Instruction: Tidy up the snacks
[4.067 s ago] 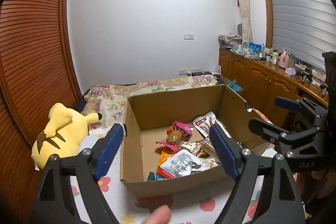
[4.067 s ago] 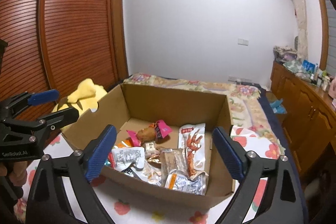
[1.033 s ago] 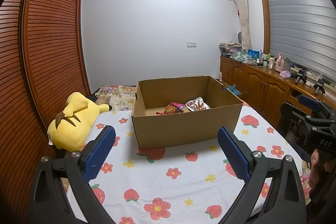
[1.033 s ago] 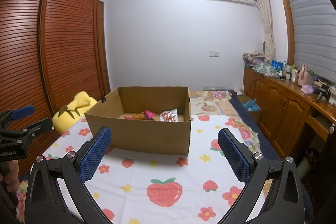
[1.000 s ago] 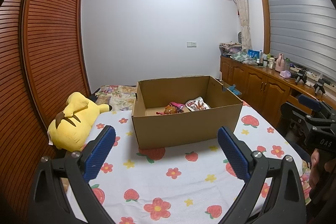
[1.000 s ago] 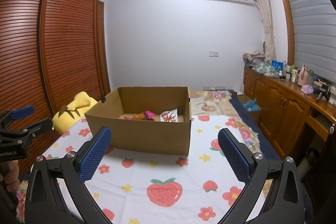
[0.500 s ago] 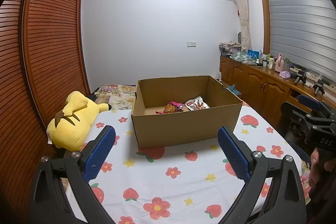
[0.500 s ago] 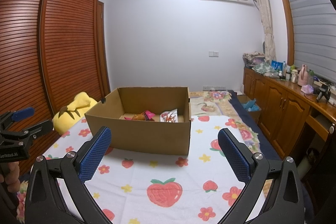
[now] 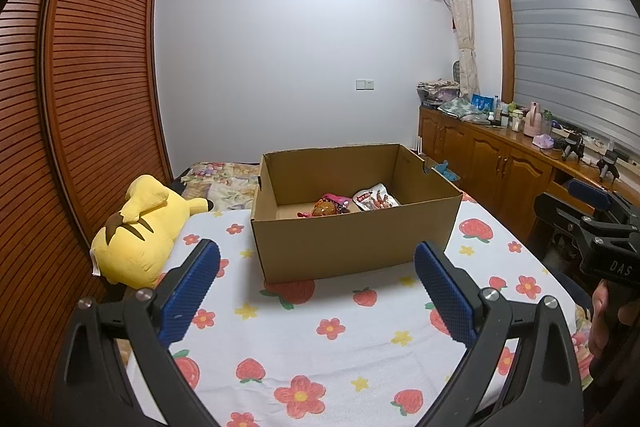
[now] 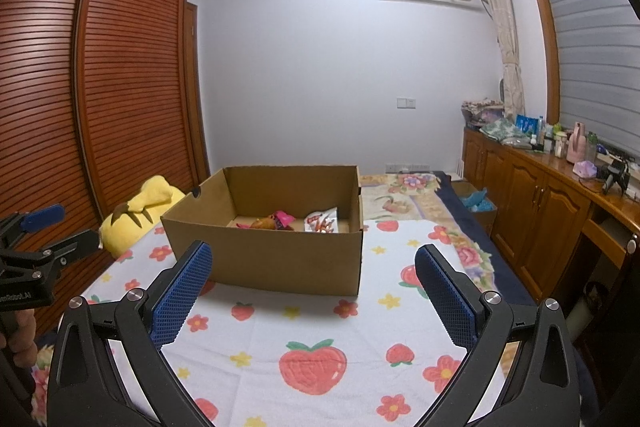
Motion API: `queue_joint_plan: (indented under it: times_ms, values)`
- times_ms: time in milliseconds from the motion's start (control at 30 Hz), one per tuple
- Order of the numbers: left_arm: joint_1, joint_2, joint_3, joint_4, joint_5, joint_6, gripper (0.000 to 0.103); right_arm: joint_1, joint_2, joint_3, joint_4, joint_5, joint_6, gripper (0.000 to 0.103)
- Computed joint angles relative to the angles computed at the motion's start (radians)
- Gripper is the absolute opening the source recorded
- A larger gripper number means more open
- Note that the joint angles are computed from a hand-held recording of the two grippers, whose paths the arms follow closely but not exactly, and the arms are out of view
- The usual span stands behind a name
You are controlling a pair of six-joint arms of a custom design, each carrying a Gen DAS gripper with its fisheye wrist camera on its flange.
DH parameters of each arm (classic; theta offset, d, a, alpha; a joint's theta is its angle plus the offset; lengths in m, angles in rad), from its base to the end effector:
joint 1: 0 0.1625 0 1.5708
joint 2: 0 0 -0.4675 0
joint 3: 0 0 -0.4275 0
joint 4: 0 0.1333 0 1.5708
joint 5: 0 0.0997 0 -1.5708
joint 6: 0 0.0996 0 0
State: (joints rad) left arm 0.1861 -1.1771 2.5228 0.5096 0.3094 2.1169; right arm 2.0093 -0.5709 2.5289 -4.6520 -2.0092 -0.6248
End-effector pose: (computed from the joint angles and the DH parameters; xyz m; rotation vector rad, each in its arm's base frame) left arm -0.1254 -0.2558 0.1764 0.5936 2.0321 -1.3276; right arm 0.2337 -0.2840 0.0701 0.8769 -2.1189 1.3756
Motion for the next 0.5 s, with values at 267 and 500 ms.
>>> queue_joint_plan:
  times_ms: [267,500]
  values:
    - [-0.001,0.002,0.001,-0.002,-0.001,0.000,0.099,-0.001,0.000,0.000,-0.001,0.002,0.000,0.103]
    - [-0.004,0.007,0.002,0.006,-0.002,-0.013,0.099,-0.001,0.001,0.000,-0.002,0.002,0.000,0.103]
